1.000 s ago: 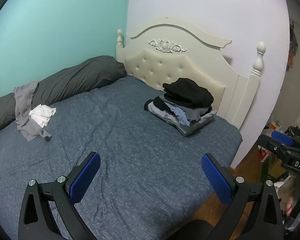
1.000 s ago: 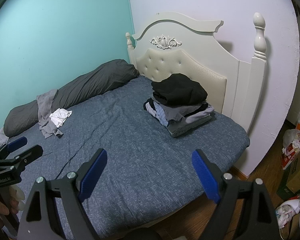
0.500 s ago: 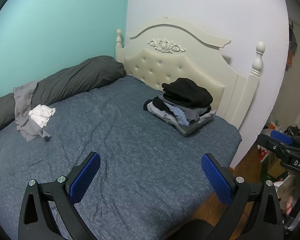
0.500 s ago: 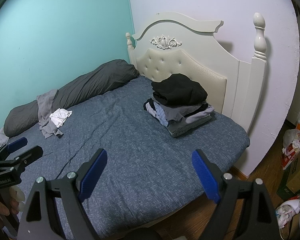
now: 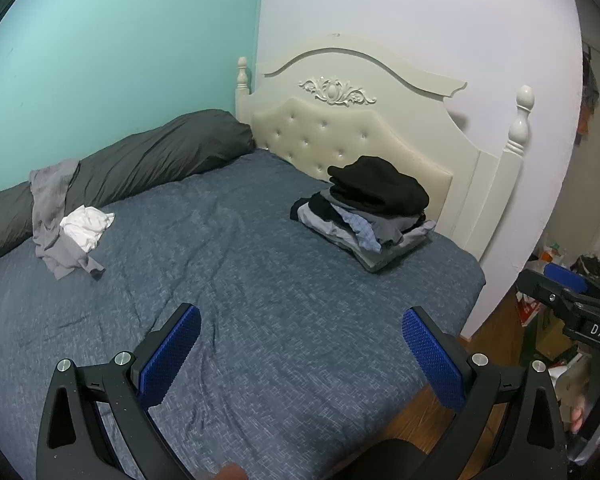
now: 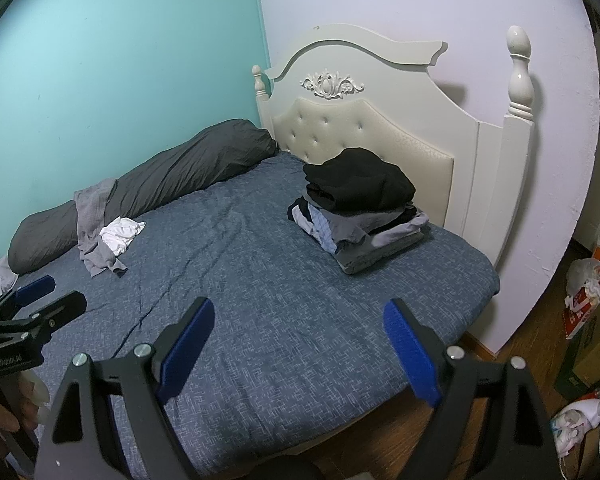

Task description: Fold clothes

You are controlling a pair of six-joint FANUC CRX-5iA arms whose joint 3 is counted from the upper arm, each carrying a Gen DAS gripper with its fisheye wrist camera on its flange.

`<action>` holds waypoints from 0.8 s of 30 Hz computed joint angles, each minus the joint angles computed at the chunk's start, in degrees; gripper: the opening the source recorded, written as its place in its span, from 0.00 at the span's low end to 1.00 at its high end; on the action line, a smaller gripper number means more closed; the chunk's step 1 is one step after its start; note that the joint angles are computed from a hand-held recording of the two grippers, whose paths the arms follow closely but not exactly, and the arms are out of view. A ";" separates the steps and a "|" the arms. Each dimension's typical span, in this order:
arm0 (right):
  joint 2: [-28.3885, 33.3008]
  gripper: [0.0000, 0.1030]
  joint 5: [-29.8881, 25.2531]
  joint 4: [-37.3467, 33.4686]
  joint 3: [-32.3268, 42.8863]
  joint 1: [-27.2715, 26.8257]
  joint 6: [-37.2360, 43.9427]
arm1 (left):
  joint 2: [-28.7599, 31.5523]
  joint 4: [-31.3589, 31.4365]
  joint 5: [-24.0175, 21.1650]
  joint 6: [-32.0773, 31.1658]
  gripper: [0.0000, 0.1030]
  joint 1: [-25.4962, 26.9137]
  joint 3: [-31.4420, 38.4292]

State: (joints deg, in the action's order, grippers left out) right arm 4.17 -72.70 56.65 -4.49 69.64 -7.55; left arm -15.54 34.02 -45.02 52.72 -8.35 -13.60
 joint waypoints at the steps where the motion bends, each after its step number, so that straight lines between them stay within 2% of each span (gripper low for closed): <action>1: 0.01 0.85 -0.02 0.04 0.01 0.03 -0.02 | -0.03 0.07 0.11 -0.20 1.00 -0.05 -0.08; 24: 0.03 0.85 0.14 -0.08 0.43 -0.38 0.70 | -0.45 0.64 0.68 -1.03 1.00 -0.39 -0.64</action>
State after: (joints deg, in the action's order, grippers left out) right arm 4.20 -72.57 56.58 -4.06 69.26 -6.85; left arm -15.99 34.65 -44.34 51.68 -8.74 -14.24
